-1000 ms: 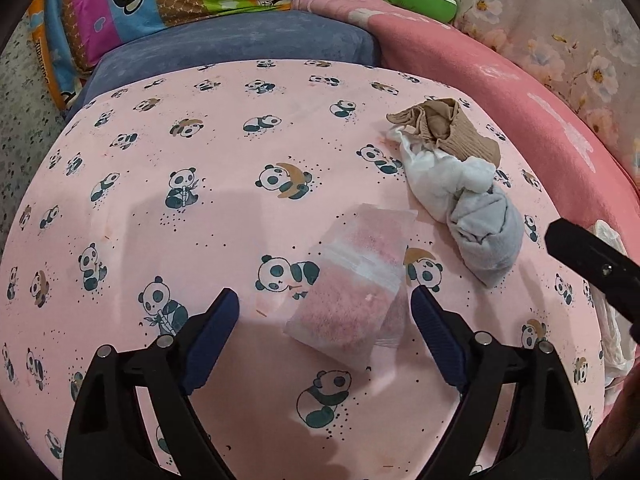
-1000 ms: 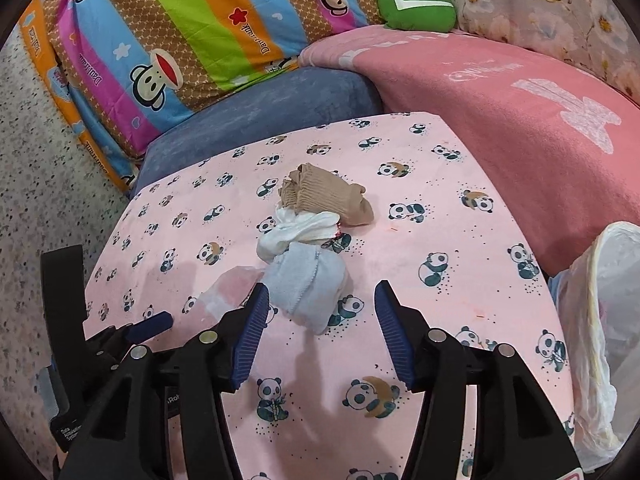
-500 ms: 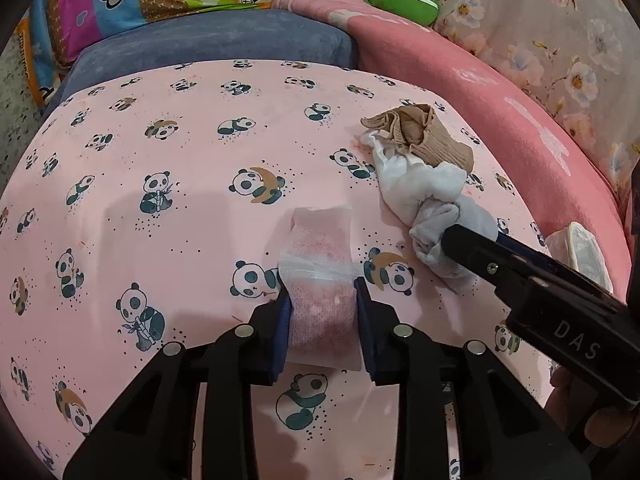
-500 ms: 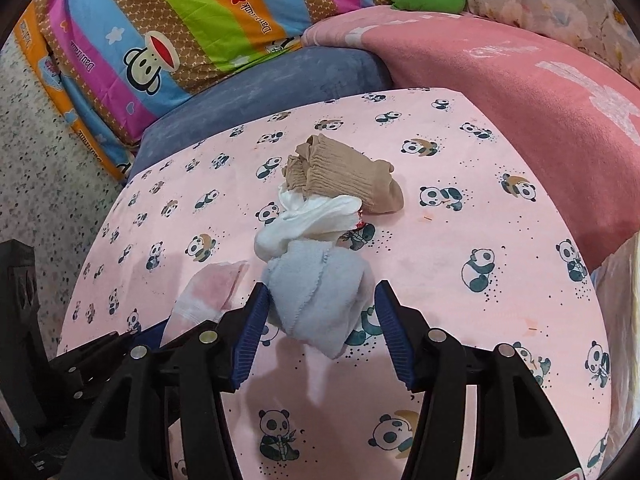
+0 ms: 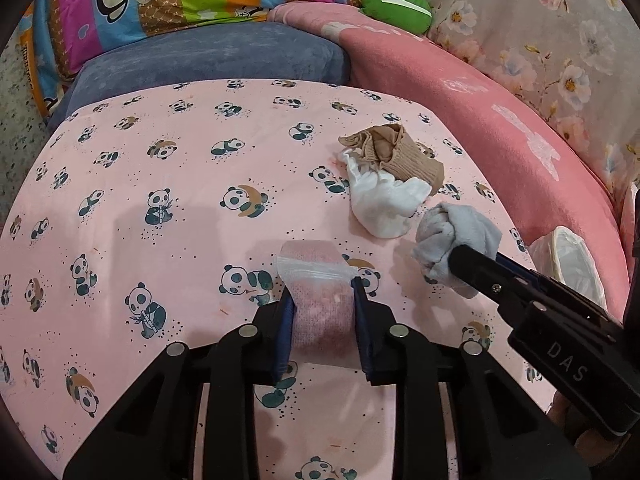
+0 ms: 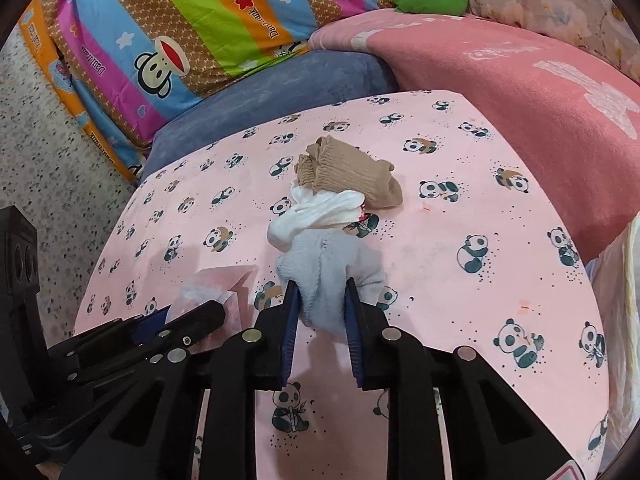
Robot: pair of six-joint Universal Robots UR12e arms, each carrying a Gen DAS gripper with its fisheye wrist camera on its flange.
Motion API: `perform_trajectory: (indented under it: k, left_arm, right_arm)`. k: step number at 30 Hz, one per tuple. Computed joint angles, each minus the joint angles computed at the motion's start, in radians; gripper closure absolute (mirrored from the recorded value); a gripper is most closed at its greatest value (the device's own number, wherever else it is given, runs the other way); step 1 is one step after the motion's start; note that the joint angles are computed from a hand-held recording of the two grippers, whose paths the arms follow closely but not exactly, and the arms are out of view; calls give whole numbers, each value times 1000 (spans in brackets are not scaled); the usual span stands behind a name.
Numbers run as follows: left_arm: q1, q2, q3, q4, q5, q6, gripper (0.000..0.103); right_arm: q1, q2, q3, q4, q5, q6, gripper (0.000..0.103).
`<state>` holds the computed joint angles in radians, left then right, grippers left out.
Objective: Collect trash
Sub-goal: 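Grasp the pink plastic bag with the left gripper while the right gripper grasps the light blue sock, then carry the pink bag and the sock over the bin with both grippers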
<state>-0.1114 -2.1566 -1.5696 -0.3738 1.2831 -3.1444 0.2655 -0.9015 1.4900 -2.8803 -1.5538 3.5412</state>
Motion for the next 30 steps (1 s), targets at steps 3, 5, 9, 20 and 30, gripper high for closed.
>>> perform_trajectory:
  k: [3, 5, 9, 20, 30]
  left_arm:
    - [-8, 10, -3, 11, 2, 1, 77]
    - [-15, 16, -4, 18, 5, 1, 77]
    - [-31, 31, -10, 38, 8, 12, 77]
    - [-91, 59, -5, 75, 18, 60, 77]
    - [-155, 67, 13, 93, 12, 116, 77]
  right_arm:
    - [-3, -26, 32, -40, -11, 13, 81]
    - [-7, -42, 52, -61, -14, 22, 81]
    - [-15, -79, 96, -100, -26, 42, 80]
    - [-49, -186, 228, -212, -78, 68, 80]
    - [-95, -277, 349, -311, -125, 102, 80]
